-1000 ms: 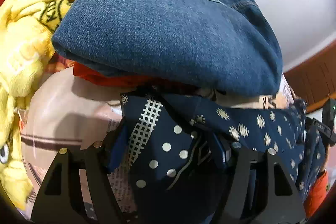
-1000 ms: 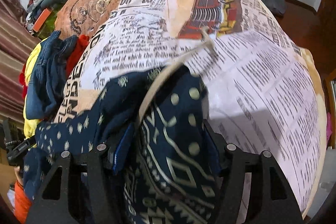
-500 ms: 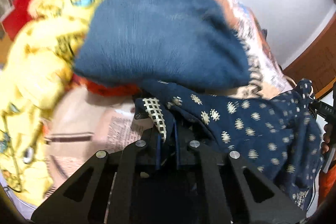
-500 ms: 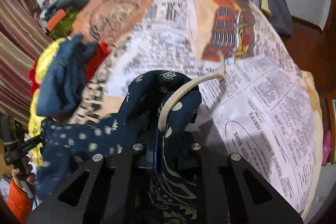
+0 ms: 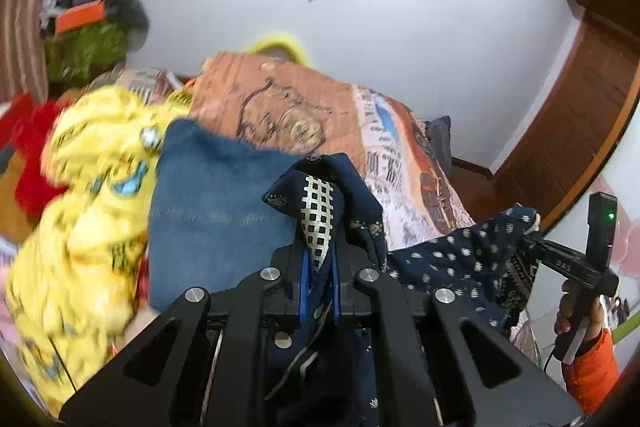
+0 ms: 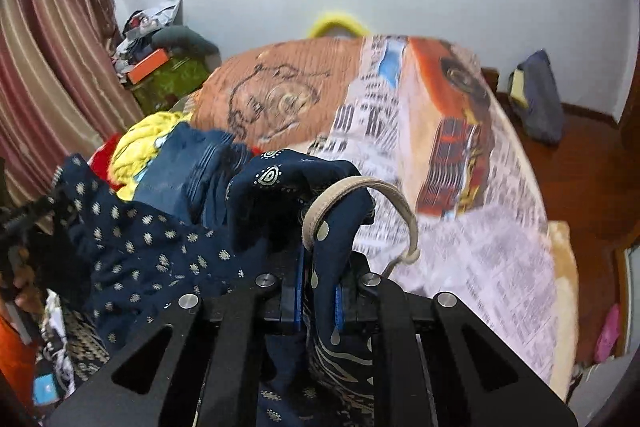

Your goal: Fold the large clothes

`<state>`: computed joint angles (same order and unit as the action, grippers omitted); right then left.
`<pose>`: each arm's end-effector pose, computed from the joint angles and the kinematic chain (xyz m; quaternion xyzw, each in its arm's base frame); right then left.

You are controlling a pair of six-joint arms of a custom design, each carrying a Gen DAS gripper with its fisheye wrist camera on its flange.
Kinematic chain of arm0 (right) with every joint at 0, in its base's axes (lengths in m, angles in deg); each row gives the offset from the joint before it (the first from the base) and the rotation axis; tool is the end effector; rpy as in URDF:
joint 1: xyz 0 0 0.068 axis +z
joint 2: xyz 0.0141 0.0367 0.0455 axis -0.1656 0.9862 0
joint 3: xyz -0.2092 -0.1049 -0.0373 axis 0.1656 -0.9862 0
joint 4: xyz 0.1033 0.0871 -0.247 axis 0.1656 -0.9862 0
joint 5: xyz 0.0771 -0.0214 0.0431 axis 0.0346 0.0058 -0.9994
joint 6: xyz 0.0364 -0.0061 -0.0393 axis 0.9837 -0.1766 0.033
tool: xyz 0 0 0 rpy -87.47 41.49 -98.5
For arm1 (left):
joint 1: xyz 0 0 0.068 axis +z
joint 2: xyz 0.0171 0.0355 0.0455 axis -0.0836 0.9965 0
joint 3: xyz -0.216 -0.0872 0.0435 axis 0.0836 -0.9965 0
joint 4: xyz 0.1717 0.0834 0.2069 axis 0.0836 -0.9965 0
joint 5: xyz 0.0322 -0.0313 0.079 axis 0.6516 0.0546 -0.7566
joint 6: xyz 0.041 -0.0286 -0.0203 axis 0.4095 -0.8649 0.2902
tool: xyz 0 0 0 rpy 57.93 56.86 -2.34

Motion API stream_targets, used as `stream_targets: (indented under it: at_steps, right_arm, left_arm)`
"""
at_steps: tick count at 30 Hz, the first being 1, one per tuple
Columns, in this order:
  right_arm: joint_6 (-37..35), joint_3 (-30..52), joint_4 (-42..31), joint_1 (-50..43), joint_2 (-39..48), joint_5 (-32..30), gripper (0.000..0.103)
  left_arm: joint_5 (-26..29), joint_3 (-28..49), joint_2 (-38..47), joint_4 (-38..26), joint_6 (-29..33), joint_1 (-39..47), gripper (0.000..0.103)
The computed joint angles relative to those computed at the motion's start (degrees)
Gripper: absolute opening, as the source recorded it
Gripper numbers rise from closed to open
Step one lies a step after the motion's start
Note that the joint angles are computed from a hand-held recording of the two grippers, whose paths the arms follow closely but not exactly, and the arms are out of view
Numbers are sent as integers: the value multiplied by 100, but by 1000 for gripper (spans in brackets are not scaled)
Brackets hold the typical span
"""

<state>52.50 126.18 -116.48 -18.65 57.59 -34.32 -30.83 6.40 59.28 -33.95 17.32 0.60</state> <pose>0.2152 -0.0255 0.2227 0.0522 0.9190 0.0990 0.3780 0.2889 0.0079 0.2352 0.1300 0.8862 -0.2164 0.3885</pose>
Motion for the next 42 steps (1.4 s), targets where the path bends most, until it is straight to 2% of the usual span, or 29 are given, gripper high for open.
stream_targets:
  at_steps: [4, 9, 12, 15, 17, 19, 21, 22, 23, 26, 27, 30, 37, 42]
  right_arm:
    - [176, 406, 579, -47, 943, 184, 10]
    - [353, 914, 1371, -145, 2421, 435, 10]
    - [328, 1260, 1485, -210, 3164, 459, 10]
    - [126, 1398, 1664, -244, 3715, 675, 10]
    - [43, 1409, 1725, -314, 3872, 649, 11]
    - [-7, 1357, 1762, -448, 3957, 551, 14]
    - [-53, 1475, 1461, -624, 4111, 411, 24]
    - [-62, 1518, 1307, -670, 4142, 363, 33]
    - [-111, 1541, 1177, -773, 4154, 268, 38]
    - [-229, 1361, 846, -1076, 3797, -43, 39]
    - [-284, 1317, 658, -1139, 3630, -38, 39]
    - [-457, 1100, 226, -1342, 2947, 34, 39]
    - [-1082, 606, -972, -1949, 807, -281, 40]
    - [-1382, 419, -1812, -1827, -565, -114, 45]
  left_arm:
    - [-685, 488, 671, 546, -10, -466, 8]
    - [-1464, 1768, 2651, 834, -167, -829, 8]
    - [-1965, 2457, 3784, 989, -161, -879, 8]
    - [-1970, 3066, 4689, 840, -209, -774, 10]
    - [-1935, 3238, 4986, 780, -193, -720, 11]
    - [-2311, 3184, 5071, 892, -41, -778, 12]
    - [-2809, 3008, 5095, 1106, 211, -839, 16]
    - [-2821, 2954, 5069, 1102, 262, -833, 18]
    - [-2797, 2852, 5012, 1112, 314, -793, 23]
    - [-2720, 2413, 4653, 1239, 400, -664, 34]
    - [-2733, 2271, 4505, 1232, 443, -628, 41]
    - [-2647, 1855, 3995, 1053, 652, -495, 50]
    - [-2099, 657, 2347, 603, 1246, -134, 56]
    - [-1580, -173, 1052, 205, 1584, 241, 62]
